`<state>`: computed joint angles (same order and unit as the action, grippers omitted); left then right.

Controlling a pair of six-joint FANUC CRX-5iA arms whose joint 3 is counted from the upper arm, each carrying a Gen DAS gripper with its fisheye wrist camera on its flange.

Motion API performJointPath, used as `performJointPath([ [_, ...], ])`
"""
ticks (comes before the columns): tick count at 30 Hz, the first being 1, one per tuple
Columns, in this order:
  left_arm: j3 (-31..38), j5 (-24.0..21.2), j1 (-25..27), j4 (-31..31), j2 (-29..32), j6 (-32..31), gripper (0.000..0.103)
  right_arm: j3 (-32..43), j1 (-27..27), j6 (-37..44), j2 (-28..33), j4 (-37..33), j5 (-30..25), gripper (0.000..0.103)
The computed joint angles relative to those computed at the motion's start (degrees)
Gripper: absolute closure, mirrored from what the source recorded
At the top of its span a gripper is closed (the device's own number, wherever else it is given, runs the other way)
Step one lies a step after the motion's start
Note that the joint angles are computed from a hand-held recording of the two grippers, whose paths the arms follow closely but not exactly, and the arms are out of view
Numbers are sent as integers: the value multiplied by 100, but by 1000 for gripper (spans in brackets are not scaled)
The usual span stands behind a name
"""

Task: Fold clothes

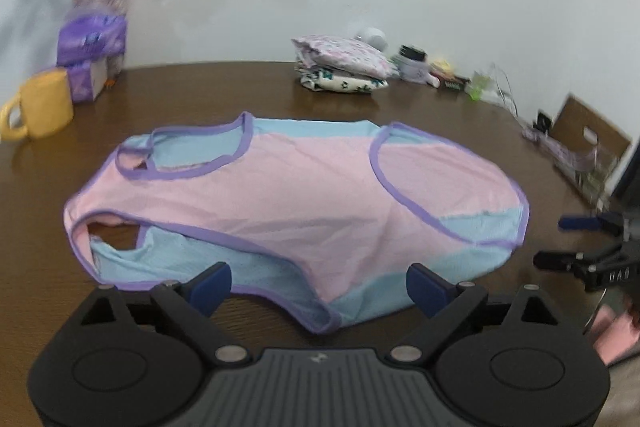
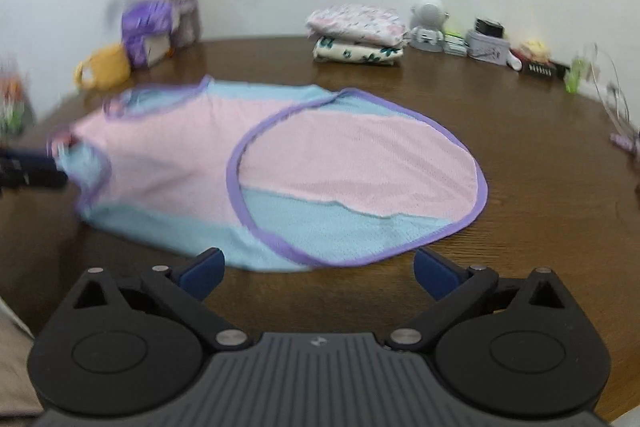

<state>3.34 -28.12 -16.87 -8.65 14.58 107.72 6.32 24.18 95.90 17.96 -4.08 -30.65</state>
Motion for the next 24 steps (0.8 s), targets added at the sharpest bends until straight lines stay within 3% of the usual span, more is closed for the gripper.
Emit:
performJointPath([
  [6,-37,-13,-200,-364,-61,-245,9,392,-213,750,64,-895,-586,0],
  [9,-24,-37,-266,-558,-74,-15,9,110,-67,457,-16,-412,-289,0],
  [12,76,-182,-341,-908,-63,652,9,-380,155,-453,-116,585,239,0],
  [14,172,-373,-409,-1173,-46,1079,9,-547,213,-939,-161,836,436,0],
  [19,38,-403,-351,-1153,-146,1571,9,-493,193,-1003,-179,342,483,0],
  [24,34,-464,-420,-1459,-207,1895,9,-511,199,-1207,-188,401,499,0],
])
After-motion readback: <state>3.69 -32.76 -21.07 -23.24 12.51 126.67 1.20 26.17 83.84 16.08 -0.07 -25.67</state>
